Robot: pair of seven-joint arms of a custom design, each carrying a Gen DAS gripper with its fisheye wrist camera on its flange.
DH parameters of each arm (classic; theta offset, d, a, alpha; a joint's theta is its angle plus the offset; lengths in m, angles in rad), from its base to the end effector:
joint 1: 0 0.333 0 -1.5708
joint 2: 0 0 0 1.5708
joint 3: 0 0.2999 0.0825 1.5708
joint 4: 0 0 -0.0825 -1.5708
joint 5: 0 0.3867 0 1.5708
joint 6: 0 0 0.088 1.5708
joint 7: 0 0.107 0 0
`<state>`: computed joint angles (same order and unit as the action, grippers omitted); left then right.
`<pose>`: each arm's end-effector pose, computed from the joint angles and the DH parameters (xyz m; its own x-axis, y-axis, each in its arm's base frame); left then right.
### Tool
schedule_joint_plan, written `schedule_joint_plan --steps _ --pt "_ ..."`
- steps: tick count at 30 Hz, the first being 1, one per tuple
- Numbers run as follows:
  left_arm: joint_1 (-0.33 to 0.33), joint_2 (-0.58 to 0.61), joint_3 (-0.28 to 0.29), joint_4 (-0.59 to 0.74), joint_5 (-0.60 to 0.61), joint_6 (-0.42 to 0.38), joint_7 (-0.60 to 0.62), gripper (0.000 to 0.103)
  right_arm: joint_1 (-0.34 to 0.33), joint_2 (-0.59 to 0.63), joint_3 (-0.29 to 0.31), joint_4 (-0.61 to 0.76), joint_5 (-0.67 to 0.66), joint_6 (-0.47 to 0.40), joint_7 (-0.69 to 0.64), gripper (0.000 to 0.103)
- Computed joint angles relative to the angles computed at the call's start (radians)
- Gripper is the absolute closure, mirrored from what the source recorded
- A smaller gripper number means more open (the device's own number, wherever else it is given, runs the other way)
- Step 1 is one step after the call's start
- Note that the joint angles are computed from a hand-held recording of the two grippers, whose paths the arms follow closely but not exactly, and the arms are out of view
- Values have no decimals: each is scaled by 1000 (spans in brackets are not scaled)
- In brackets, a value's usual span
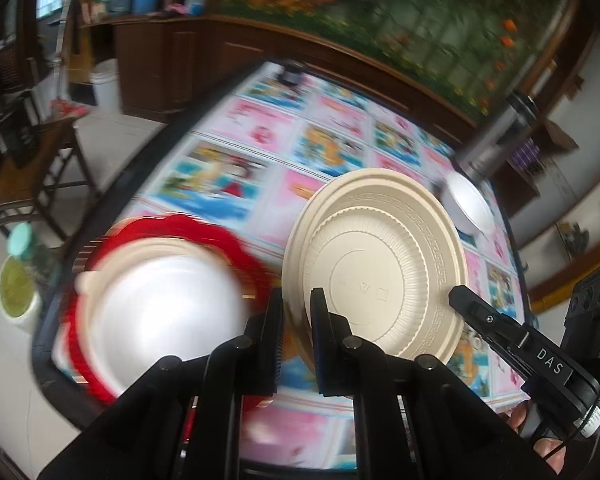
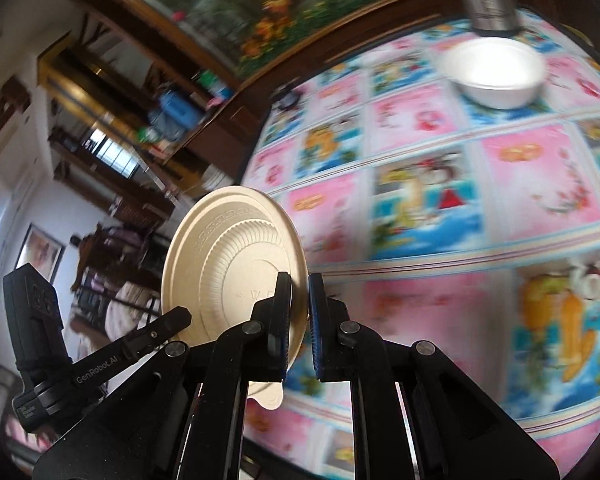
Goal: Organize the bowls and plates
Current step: 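Close the left gripper on the bowl rim and carry it toward the red stack, then lower the beige bowl onto the red plate stack and open both grippers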
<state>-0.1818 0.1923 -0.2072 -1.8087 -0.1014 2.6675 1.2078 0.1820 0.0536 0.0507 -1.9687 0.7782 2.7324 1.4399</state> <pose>0.6140 -0.2388 0.4979 -0.0393 -0.9395 0.3404 -0.8357 -0.1559 -0.5267 0.6038 0.1151 0.4999 -0.0320 -0.8180 -0.5743 -0.7854 0.3760 -0.4918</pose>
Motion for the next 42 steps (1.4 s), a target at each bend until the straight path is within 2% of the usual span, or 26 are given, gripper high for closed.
schedule_joint_plan --steps 5,11,16,20,25,27,29,34,37,42 --pt "32 -78 38 -98 30 6 -50 92 29 89 40 117 -18 -52 0 95" --pt "68 -106 55 -150 51 -9 -82 92 48 198 80 237 -74 -110 38 95" --pt "79 -87 55 -146 60 -24 -92 91 59 237 94 275 -136 -123 71 95" --pt "92 -78 50 -150 18 -38 -54 91 59 247 97 278 -173 -130 95 95" --pt "104 -61 46 -140 -37 -103 6 88 48 269 104 300 -182 -164 106 95" --pt "97 -64 57 -138 10 -128 -29 88 45 274 108 304 -179 -172 99 95" --pt "85 -75 70 -140 105 -143 -94 85 43 282 113 312 -174 -188 91 94" --pt "81 -127 87 -182 296 -117 -248 55 45 288 114 314 -184 -181 96 94" --pt "93 -153 87 -209 347 -82 -315 50 33 280 116 306 -160 -184 74 94" --pt "99 -153 71 -205 349 -59 -322 45 4 239 127 241 -61 -108 -3 94"
